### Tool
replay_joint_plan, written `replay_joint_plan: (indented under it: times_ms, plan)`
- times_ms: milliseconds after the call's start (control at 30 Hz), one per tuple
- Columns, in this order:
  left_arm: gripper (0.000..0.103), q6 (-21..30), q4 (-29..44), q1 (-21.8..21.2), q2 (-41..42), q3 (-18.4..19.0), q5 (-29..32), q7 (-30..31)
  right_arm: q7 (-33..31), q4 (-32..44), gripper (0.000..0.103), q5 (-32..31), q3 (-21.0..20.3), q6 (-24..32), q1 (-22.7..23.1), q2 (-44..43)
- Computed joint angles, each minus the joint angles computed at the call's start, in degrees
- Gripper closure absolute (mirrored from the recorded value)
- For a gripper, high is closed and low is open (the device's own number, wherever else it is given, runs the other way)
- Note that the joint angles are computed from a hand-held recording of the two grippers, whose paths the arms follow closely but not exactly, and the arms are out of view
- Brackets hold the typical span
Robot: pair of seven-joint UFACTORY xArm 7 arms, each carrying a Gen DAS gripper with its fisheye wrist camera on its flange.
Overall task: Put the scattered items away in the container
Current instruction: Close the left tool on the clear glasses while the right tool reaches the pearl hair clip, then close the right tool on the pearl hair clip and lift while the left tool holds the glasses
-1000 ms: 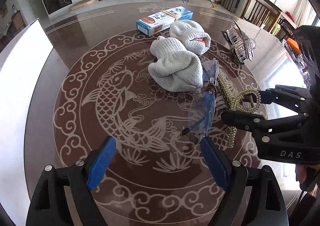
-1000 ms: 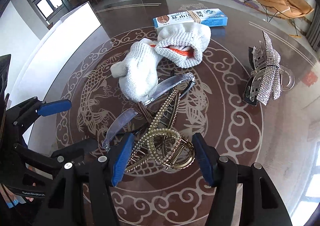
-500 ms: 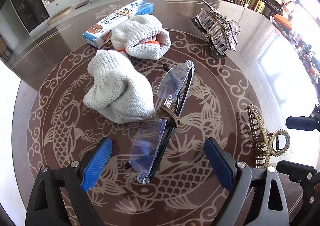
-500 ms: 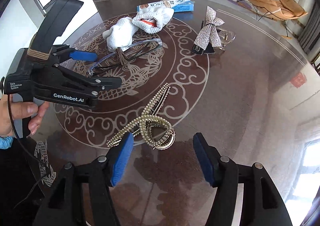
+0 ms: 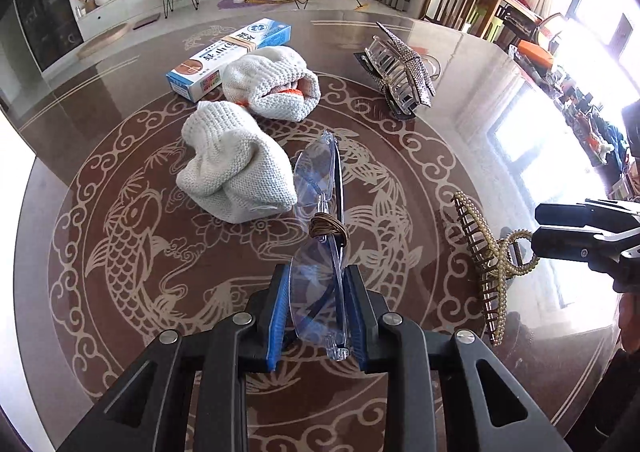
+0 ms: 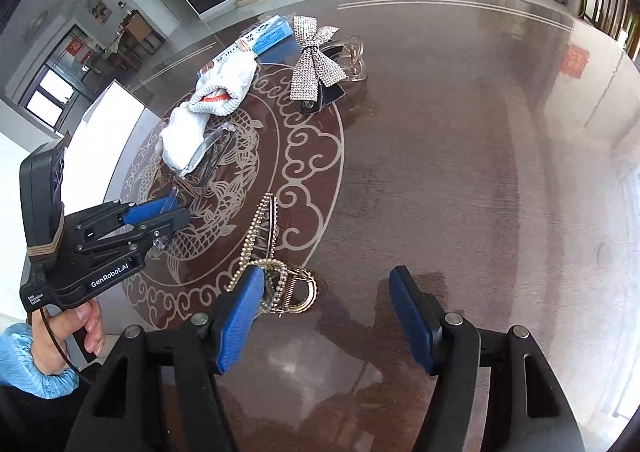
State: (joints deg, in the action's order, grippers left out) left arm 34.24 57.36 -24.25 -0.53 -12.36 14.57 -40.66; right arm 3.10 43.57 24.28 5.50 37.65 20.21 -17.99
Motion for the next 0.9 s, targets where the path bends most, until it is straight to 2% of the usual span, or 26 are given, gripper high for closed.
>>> replay_joint_plan:
  times_ms: [100, 233, 267, 333, 367, 400, 433, 467, 533, 567, 600, 633, 667, 700, 800, 900]
  plan:
    - [0.076, 2.09, 0.15, -0.27, -0.26, -0.35, 2.50, -1.34, -0.29, 1.58, 0.037, 3.97, 0.00, -1.07, 1.51, 1.67]
    - [0.075, 5.54, 1.10, -0.80, 0.77, -0.55, 3.48, -2.67, 7.20, 4.22, 0.036, -3.68, 4.15, -2.37, 0.76, 4.70]
    - [0.074, 5.10, 0.62, -0.96, 0.34, -0.55, 4.74, -3.68, 8.95, 4.53, 0.036, -5.89, 5.00, -2.71, 0.77, 5.40]
    - [0.070, 6.13, 1.28, -1.05, 0.68, -0.50, 4.24, -3.47, 13.46, 5.13, 0.036, -12.56, 6.90, -2.57, 0.41, 7.05]
    - [0.055, 6.26, 1.67, -1.03, 0.97, -0.40, 3.62, -3.43, 15.94, 5.40, 0.036, -16.30, 7.70, -2.32, 0.22, 7.91]
    - [0.031, 6.68, 2.21, -1.00, 1.41, -0.28, 3.16, -3.59, 17.62, 5.40, 0.034, -19.14, 8.07, -2.53, 0.24, 8.62]
    - [0.022, 6.59, 2.51, -1.01, 1.91, -0.15, 3.62, -4.54, 18.80, 4.51, 0.035, -22.12, 8.44, -4.78, 0.38, 8.28]
    - [0.018, 5.64, 2.19, -1.02, 1.92, 0.04, 4.64, -5.57, 19.32, 4.63, 0.035, -24.63, 8.57, -4.63, 0.47, 8.79]
    - [0.018, 4.41, 2.63, -0.90, 2.79, 0.38, 5.70, -5.27, 18.81, 3.73, 0.038, -26.15, 8.09, -5.74, 1.14, 8.43]
    - [0.018, 3.47, 2.70, -0.81, 3.08, 0.56, 5.58, -4.80, 19.38, 2.99, 0.040, -26.96, 8.02, -6.60, 1.22, 8.00]
    - [0.025, 1.74, 2.18, -0.67, 2.97, 0.72, 4.98, -4.13, 21.13, 2.80, 0.050, -29.58, 9.27, -6.36, 0.00, 7.71]
    - [0.035, 0.64, 1.80, 0.32, 2.95, -0.27, 5.16, -4.14, 20.49, 2.38, 0.051, -29.83, 8.12, -6.81, 1.03, 7.51]
    - [0.055, 1.94, 2.11, -1.08, 2.89, 0.72, 7.73, -5.46, 18.95, 1.86, 0.051, -28.96, 7.46, -7.43, 1.42, 7.17]
    - [0.079, 2.09, 1.98, -2.28, 2.60, 1.70, 8.49, -5.00, 18.49, 1.42, 0.051, -29.16, 7.28, -7.58, 1.42, 6.76]
    - [0.079, 0.06, -0.19, -0.74, 0.81, 0.55, 2.97, -1.06, 17.07, 0.07, 0.054, -30.73, 7.20, -7.98, 1.23, 5.19]
    - [0.079, -1.24, -2.78, -0.50, -1.75, 0.35, -3.18, 2.65, 13.57, -1.41, 0.054, -27.48, 5.68, -8.83, 1.90, 2.91]
